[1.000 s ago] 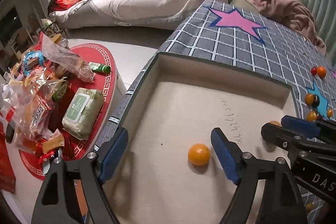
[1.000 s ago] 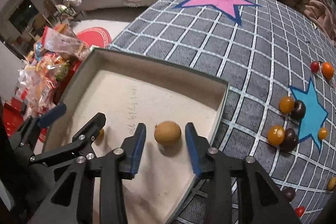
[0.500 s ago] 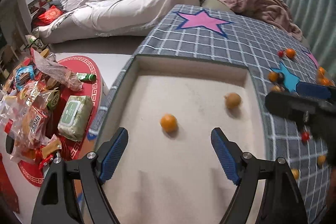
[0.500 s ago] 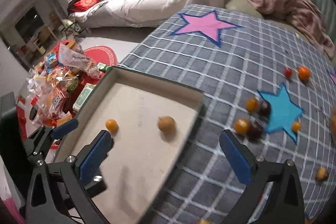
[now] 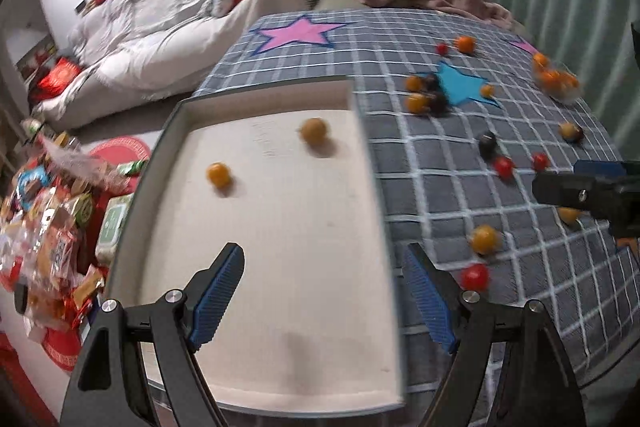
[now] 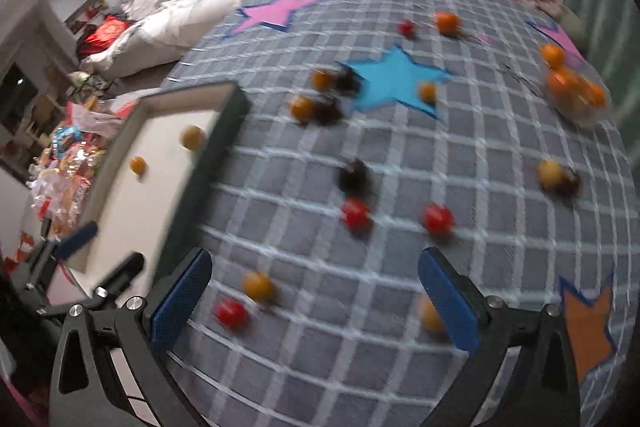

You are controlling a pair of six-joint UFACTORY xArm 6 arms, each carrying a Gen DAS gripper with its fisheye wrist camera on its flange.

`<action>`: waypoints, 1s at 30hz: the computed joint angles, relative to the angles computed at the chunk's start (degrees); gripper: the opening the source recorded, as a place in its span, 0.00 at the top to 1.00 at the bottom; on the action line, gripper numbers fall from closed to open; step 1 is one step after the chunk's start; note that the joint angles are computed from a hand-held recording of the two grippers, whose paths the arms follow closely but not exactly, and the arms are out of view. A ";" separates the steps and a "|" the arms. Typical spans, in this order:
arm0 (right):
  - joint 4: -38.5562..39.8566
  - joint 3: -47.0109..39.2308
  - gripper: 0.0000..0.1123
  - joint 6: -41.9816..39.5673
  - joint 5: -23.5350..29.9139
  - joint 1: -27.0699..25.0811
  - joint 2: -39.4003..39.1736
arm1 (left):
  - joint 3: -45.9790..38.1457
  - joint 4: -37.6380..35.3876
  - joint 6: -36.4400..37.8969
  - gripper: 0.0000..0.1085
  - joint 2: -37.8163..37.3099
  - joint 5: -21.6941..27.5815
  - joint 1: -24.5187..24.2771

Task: Organize fruits
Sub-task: 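Move both tools back over the tablecloth toward more fruits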

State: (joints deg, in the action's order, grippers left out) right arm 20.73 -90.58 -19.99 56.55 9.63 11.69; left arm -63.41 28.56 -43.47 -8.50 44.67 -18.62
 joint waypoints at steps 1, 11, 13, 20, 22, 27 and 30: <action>-0.35 1.53 0.08 0.03 -0.43 -0.83 -0.96 | -0.43 -0.12 0.09 0.24 0.34 0.09 -0.60; 0.25 8.74 0.08 -0.56 -1.72 -6.52 -5.17 | -6.57 -0.89 3.18 0.24 5.87 2.08 -6.30; 0.31 9.14 0.08 -0.64 -1.89 -7.07 -5.23 | -7.94 -1.53 4.01 0.24 7.19 2.50 -6.86; 0.71 9.79 0.08 -1.35 -2.64 -7.85 -4.73 | -12.61 -2.41 6.73 0.24 11.86 4.14 -8.11; 0.76 9.65 0.08 -1.46 -2.73 -7.82 -4.40 | -13.62 -2.69 7.00 0.24 12.96 4.45 -8.11; 0.05 8.75 0.08 -1.11 -2.87 -7.33 -3.31 | -15.33 -2.95 7.52 0.24 15.24 5.06 -8.08; -1.31 8.41 0.08 -0.99 -3.66 -6.50 -2.71 | -16.20 -2.26 8.10 0.24 16.58 5.04 -8.22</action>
State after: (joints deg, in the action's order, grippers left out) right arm 19.41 -82.17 -20.98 52.90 3.13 8.98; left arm -79.61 26.30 -35.37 8.08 49.72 -26.83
